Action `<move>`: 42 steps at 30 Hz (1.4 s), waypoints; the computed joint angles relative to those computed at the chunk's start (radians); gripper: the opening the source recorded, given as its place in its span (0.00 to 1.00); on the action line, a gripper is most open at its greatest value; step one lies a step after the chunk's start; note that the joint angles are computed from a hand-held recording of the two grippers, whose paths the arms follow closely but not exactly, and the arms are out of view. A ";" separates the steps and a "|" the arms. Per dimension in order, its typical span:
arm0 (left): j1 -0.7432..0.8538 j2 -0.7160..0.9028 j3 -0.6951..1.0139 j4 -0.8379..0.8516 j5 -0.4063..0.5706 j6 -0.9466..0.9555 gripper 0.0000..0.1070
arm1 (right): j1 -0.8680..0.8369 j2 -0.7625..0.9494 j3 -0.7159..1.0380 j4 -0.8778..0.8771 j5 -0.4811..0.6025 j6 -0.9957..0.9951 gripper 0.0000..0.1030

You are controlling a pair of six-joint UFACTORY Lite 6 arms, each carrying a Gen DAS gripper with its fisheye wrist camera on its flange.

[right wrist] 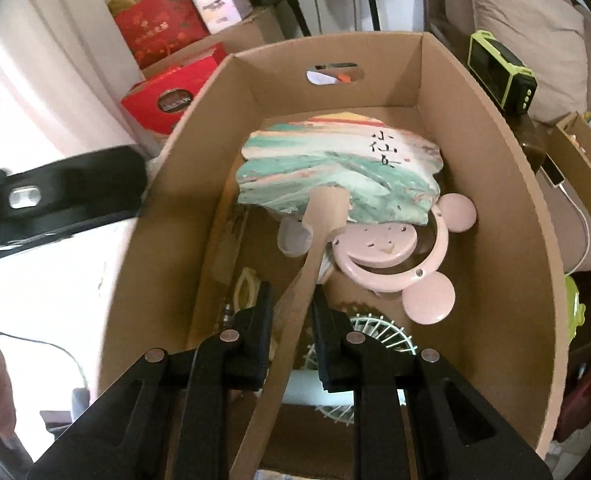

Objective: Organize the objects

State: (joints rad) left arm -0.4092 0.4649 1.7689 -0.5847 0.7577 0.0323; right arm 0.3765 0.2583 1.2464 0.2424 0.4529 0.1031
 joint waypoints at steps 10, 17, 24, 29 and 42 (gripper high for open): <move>-0.052 -0.219 -0.252 0.251 -0.080 -0.139 0.69 | 0.038 0.047 0.086 -0.247 0.076 0.246 0.37; -0.067 -0.362 -0.411 0.400 -0.111 -0.250 0.76 | 0.092 -0.099 -0.004 -0.394 0.060 0.405 0.55; -0.070 -0.509 -0.553 0.541 -0.129 -0.373 0.87 | 0.166 -0.254 -0.108 -0.522 0.040 0.574 0.69; -0.079 -0.605 -0.648 0.663 -0.113 -0.489 0.96 | 0.296 -0.364 -0.190 -0.747 0.065 0.847 0.76; -0.224 -0.887 -0.910 1.056 -0.040 -0.900 0.96 | 0.625 -0.466 -0.291 -1.109 0.288 1.329 0.81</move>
State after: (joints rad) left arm -0.6330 -0.4217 0.8590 0.4716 0.7177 -0.8677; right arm 1.0015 -0.2080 0.9555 -0.8662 0.7407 1.4323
